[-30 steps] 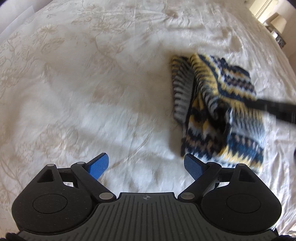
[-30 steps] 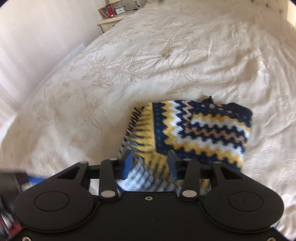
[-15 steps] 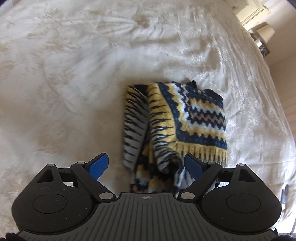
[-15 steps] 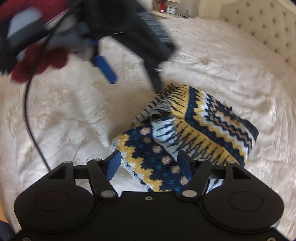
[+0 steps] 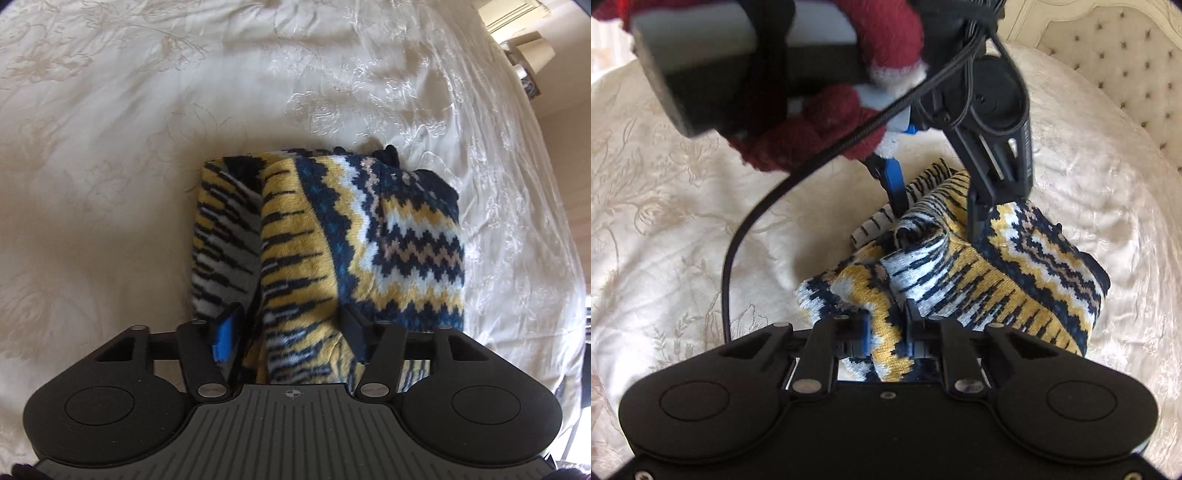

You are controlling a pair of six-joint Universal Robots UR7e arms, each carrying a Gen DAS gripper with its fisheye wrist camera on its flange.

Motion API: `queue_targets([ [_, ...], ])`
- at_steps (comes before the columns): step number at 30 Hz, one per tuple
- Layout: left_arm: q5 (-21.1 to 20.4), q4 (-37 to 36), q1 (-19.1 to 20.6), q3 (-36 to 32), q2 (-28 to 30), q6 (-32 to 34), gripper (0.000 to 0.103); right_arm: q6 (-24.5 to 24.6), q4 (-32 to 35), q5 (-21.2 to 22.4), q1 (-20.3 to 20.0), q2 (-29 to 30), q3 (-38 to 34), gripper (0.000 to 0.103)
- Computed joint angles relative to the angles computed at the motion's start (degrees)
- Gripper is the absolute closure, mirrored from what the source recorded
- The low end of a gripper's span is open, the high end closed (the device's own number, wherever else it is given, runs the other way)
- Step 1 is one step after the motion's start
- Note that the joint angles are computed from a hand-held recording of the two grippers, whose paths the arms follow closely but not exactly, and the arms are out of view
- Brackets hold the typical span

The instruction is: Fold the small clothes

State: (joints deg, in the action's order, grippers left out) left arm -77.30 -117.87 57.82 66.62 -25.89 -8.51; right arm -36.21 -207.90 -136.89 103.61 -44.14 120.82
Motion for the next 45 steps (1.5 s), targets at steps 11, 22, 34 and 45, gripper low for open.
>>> queue_targets([
  [11,-1.0,-13.1,-1.9,7.8,-5.1,7.7,0.089,2.5,-1.2,1.5,1.5,-2.2,1.1,0.084],
  [22,3.4,-11.5,0.9,6.7,-5.2,3.3,0.093,1.8,8.3,4.7,-0.5,0.2,-2.4,0.084],
  [34,-3.1,-8.6,1.7,1.9,-0.7,1.4,0.062,1.7,4.7,5.2,-0.7,-0.9,-0.2,0.084],
  [45,-1.3,-23.0,-0.9,12.1,-7.3,9.7,0.093,1.3,-1.0,5.8,1.2,-1.7,1.0,0.088],
])
